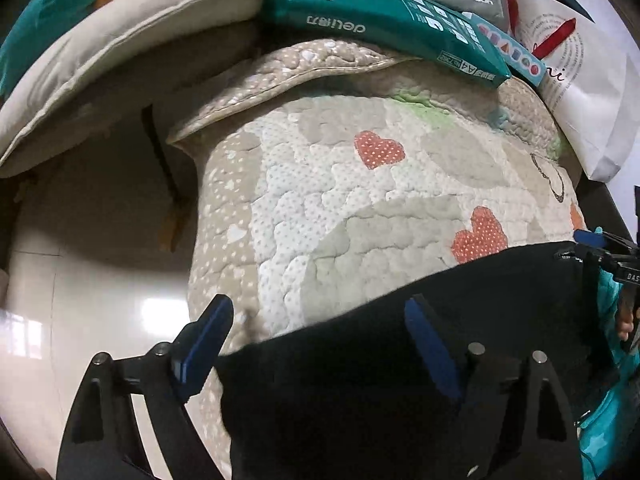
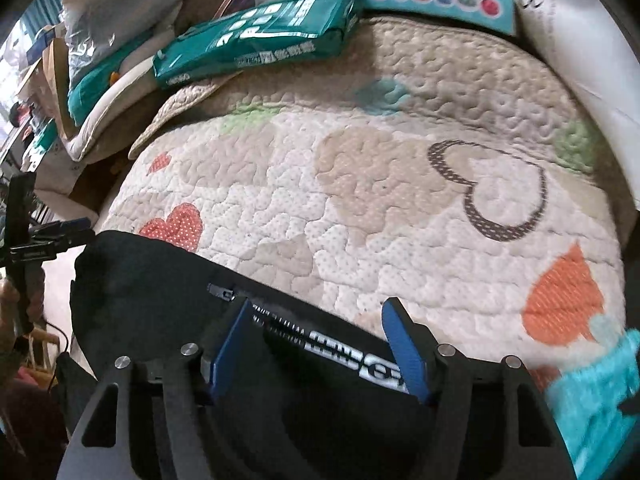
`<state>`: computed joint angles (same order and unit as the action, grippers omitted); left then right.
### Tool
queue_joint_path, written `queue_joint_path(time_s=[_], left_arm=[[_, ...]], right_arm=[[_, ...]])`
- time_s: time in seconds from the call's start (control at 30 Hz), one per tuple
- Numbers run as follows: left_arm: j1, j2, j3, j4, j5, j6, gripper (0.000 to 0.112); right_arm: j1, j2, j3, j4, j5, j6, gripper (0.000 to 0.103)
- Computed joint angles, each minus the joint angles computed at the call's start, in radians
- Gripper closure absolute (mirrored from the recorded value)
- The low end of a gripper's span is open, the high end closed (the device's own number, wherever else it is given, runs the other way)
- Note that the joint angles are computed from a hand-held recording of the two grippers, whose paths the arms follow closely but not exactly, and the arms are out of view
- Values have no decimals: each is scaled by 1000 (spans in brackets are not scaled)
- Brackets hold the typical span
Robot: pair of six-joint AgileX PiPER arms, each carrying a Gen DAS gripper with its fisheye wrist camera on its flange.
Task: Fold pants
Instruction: 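Grasp the pants waistband with the left gripper while the right gripper grasps it too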
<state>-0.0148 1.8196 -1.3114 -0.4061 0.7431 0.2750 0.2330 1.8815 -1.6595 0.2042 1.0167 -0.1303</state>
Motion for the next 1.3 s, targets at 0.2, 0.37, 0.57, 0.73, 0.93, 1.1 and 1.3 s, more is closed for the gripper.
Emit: queue_joint_path(time_s=[0.2, 0.37, 0.57, 0.73, 0.93, 1.1, 1.3], left_arm=[[-18, 79, -26, -36, -5, 64, 17], [-78, 60, -9, 86, -39, -23, 27], [-48, -25, 44, 64, -26, 7, 101], [-73, -141, 107, 120, -39, -80, 111], [-10, -366, 252, 24, 0, -32, 111], [14, -549, 380, 1, 42, -35, 111], [75, -770, 538, -43, 132, -19, 111]], right_arm=[[0, 47, -10, 48, 10, -76, 31], [0, 47, -2, 66, 3, -77, 64], [16, -13, 44, 82, -9, -38, 91], [76, -127, 119, 5, -39, 68, 92], [165, -279, 197, -92, -7, 172, 92], [264, -416, 300, -166, 29, 261, 92], [437, -557, 455, -269, 75, 410, 92]])
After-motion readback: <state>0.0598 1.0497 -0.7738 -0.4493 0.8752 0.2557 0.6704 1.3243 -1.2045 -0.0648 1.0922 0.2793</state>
